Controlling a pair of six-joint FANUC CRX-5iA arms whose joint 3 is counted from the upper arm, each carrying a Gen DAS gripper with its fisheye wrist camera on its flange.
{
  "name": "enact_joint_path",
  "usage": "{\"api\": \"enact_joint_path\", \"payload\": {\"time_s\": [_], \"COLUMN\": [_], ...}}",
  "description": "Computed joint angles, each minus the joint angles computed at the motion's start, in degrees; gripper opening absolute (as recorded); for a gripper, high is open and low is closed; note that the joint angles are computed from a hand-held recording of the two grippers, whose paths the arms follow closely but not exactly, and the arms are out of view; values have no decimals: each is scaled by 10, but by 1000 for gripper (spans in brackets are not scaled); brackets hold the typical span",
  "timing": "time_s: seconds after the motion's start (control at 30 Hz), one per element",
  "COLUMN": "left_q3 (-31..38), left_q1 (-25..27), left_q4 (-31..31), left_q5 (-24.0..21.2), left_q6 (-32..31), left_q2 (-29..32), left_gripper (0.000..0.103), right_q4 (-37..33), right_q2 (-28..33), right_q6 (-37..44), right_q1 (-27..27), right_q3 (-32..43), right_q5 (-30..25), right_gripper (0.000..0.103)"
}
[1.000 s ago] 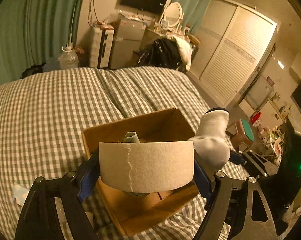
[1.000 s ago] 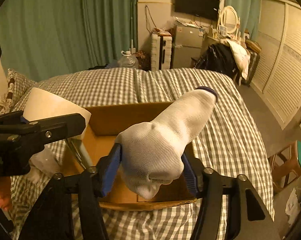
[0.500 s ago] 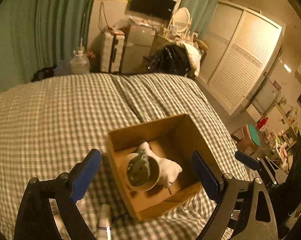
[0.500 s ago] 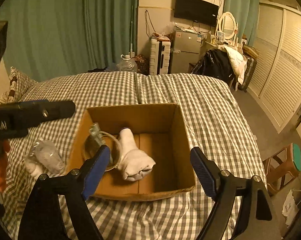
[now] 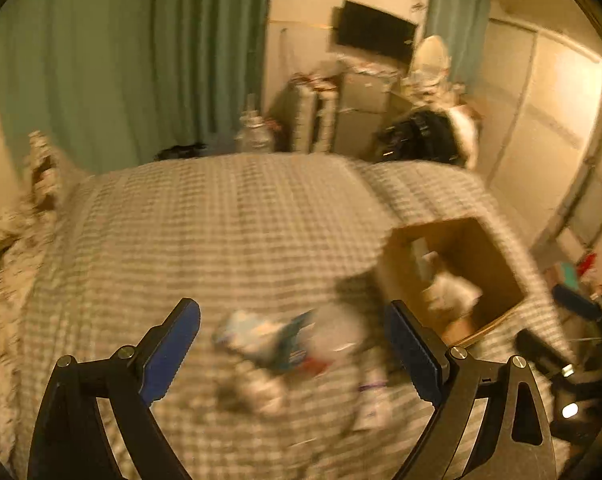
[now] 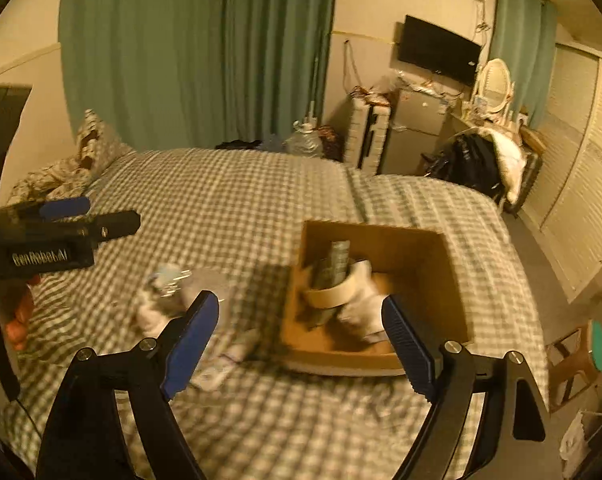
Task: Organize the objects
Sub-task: 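Grasp the white bunny with the left tool while the right tool grasps the toothpaste tube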
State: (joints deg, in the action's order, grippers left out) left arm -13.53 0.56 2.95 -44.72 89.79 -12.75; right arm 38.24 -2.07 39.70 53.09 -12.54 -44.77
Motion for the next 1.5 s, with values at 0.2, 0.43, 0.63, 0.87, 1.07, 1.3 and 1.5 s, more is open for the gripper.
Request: {"api": "enact_joint_path", "payload": {"time_s": [0.2, 0.43, 0.63, 0.87, 1.07, 1.3, 1.5], "left_q3": [-36, -64, -77, -92, -109, -152, -158], "left_q1": [-4, -32, -28, -10, 12, 24, 24], "left_q4": [-116, -176, -135, -47, 23, 117, 109], "left_q5": [-2, 24, 32, 82, 104, 141, 146], "left_q6": [70, 108, 61, -11, -53, -134, -132], "left_q2": [-9, 28, 81, 115, 142, 132, 116], "left_gripper": [96, 96, 96, 96, 96, 71, 53], "right_q4": [-27, -71, -131, -204, -247, -266, -266], "right_q2": [64, 143, 184, 234, 263, 279, 267], "right_q6": [-14, 6, 21, 52, 70, 89, 88], "right_q1": [29, 32, 16, -10, -26, -28, -26], "right_q3": [19, 60, 98, 163, 199, 219, 206], "right_q5": [16, -16, -61, -109, -132, -147, -137], "right_gripper": [84, 84, 84, 84, 70, 52, 36]}}
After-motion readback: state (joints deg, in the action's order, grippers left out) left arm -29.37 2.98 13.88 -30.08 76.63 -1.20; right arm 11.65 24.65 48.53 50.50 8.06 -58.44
